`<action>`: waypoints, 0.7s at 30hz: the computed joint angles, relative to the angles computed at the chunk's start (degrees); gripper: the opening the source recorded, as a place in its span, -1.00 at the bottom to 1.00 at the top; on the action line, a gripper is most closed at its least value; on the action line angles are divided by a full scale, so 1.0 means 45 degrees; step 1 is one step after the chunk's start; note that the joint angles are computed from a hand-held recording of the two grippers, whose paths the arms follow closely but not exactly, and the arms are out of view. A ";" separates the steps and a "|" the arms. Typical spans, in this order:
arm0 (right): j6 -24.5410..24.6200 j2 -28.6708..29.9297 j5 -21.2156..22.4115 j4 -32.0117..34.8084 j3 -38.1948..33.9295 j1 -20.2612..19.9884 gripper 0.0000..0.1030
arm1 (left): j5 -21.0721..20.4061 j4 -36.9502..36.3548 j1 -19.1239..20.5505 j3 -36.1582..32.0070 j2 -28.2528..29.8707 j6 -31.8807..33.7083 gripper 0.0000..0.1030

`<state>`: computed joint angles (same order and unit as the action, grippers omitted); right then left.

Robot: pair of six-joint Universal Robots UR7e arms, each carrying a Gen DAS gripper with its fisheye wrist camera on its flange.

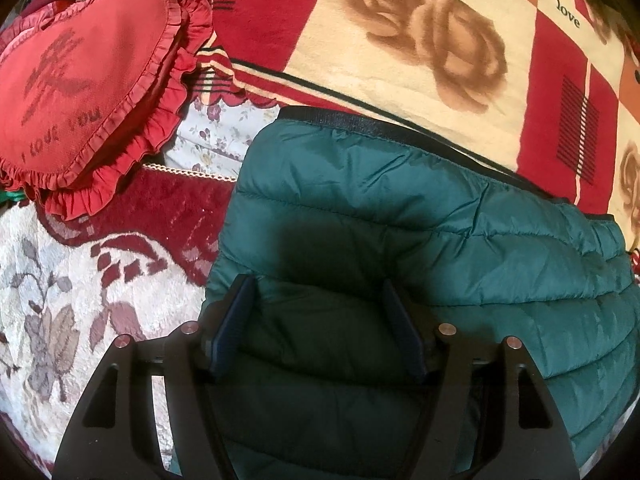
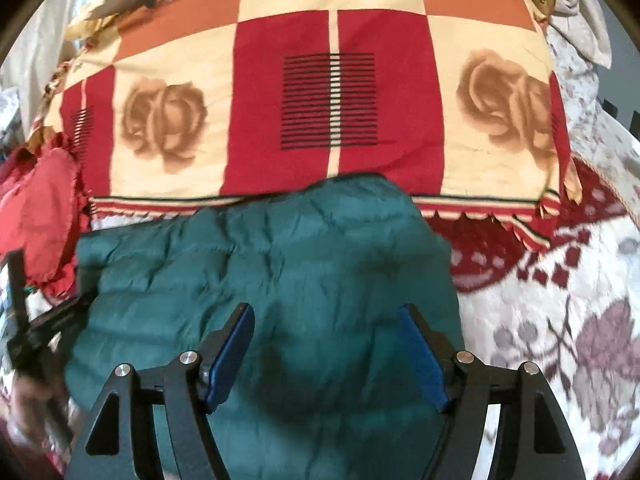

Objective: Fold large clothes
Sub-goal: 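Lower the folded hem onto the jacket and open both grippers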

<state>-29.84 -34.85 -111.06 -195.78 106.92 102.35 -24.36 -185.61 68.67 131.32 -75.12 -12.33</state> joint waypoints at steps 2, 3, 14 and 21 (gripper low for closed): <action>-0.0202 0.0029 -0.0394 0.0218 0.0181 -0.0070 0.39 | -0.0012 -0.0079 0.0015 0.0008 0.0023 0.0016 0.34; -0.0309 0.0173 -0.0775 0.0144 0.0180 -0.0049 0.39 | -0.0019 -0.0131 0.0039 -0.0006 0.0056 0.0052 0.37; 0.0379 -0.0168 -0.0902 0.0492 0.0447 -0.0107 0.65 | 0.0101 0.1827 -0.0454 0.0740 -0.1115 -0.1630 0.44; 0.0595 -0.1474 0.0192 -0.0154 0.2255 -0.0187 0.65 | 0.0335 0.3529 -0.1424 0.2177 -0.2890 -0.3700 0.44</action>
